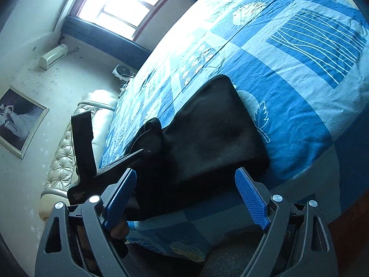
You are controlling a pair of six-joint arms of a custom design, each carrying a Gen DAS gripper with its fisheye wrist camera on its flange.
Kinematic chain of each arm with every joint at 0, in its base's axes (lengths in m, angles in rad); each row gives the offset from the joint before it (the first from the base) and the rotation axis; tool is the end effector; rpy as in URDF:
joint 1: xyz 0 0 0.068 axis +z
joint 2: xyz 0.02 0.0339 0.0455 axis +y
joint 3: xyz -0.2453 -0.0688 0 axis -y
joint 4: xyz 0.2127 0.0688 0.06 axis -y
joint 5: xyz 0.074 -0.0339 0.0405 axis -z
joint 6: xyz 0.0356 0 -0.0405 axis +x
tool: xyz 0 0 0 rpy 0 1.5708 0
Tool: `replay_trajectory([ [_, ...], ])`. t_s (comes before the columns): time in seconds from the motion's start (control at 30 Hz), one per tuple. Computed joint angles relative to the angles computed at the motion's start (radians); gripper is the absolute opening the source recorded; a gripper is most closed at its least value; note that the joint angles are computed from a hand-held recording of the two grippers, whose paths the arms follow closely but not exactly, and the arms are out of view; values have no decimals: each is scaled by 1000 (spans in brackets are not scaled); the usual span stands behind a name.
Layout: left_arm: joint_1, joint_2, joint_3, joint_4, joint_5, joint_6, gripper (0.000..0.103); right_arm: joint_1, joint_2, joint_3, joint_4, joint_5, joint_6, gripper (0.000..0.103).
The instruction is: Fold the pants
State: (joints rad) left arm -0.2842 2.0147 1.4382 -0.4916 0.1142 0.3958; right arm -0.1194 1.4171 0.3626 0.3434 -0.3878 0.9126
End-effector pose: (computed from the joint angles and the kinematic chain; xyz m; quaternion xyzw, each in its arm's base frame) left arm 0.3723 -0.1130 0.1735 0.3359 0.9069 -0.0413 0.2510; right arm 0.2207 -0.0129 0.1307 0.3703 0.8155 0.3195 0.3095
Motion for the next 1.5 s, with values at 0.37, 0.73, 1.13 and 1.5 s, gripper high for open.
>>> replay_trajectory([
  [0.37, -37, -35, -119, 142, -60, -7, 13, -20, -31, -35, -1, -9, 20, 87],
  [0.73, -52, -41, -143, 172, -90, -4, 14, -26, -55, -36, -31, -5, 25, 87],
  [1.13, -29, -243, -232, 145, 25, 29, 78, -44, -141, -24, -130, 23, 6, 87],
  [1.5, 381, -234, -58, -96, 320, 195, 93, 17, 5, 102, -79, -59, -27, 87],
])
